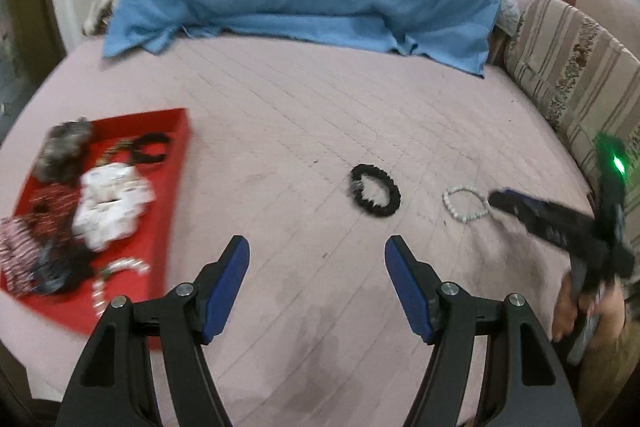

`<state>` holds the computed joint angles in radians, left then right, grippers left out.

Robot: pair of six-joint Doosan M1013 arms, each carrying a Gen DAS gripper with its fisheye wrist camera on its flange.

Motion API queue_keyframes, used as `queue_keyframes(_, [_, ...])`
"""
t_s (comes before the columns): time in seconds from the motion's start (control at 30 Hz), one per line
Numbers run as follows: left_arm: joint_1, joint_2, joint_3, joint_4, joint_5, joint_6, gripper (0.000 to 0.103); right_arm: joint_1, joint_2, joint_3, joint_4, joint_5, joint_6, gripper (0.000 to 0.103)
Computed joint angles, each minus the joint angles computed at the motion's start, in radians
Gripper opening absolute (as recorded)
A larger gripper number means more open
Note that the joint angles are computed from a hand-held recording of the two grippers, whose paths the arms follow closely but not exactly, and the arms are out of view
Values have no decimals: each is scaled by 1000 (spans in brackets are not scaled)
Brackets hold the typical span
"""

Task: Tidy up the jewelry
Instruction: 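Grasp the black beaded bracelet with the left gripper while the right grasps the pale green bracelet, then carry the black beaded bracelet with the left gripper toward the red tray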

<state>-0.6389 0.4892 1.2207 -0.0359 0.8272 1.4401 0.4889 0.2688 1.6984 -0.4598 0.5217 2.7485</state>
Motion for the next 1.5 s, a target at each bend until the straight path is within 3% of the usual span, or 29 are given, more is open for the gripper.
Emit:
queue_keyframes(0.13, [-1,82,-105,-25,76,-21,69,3,0,3,-15,46,32,37])
queue_keyframes(0.4, [-7,209,-279,14,175,-12,69,-7,21,-7,37,38,-60,37])
queue_keyframes(0.63, [-19,273,-358,14,238,52,66,8,50,-39,-26,85,-64,37])
queue_keyframes(0.8, [-30,272,-346,49,208,33,66,9,64,-54,-38,96,-83,33])
queue_keyframes(0.87, [-34,267,-338,63,203,30,59,11,65,-56,-50,99,-76,16])
queue_keyframes(0.93, [-40,259,-327,78,195,36,21,12,64,-54,-62,95,-59,7])
queue_keyframes(1.0, [-38,256,-330,42,208,53,10,12,60,-49,-70,82,-36,7])
queue_keyframes(1.17, [-29,226,-297,-20,186,36,8,10,36,-16,-121,14,71,7])
queue_keyframes(1.5, [-10,111,-166,-112,85,22,9,23,-6,25,-277,-35,274,7])
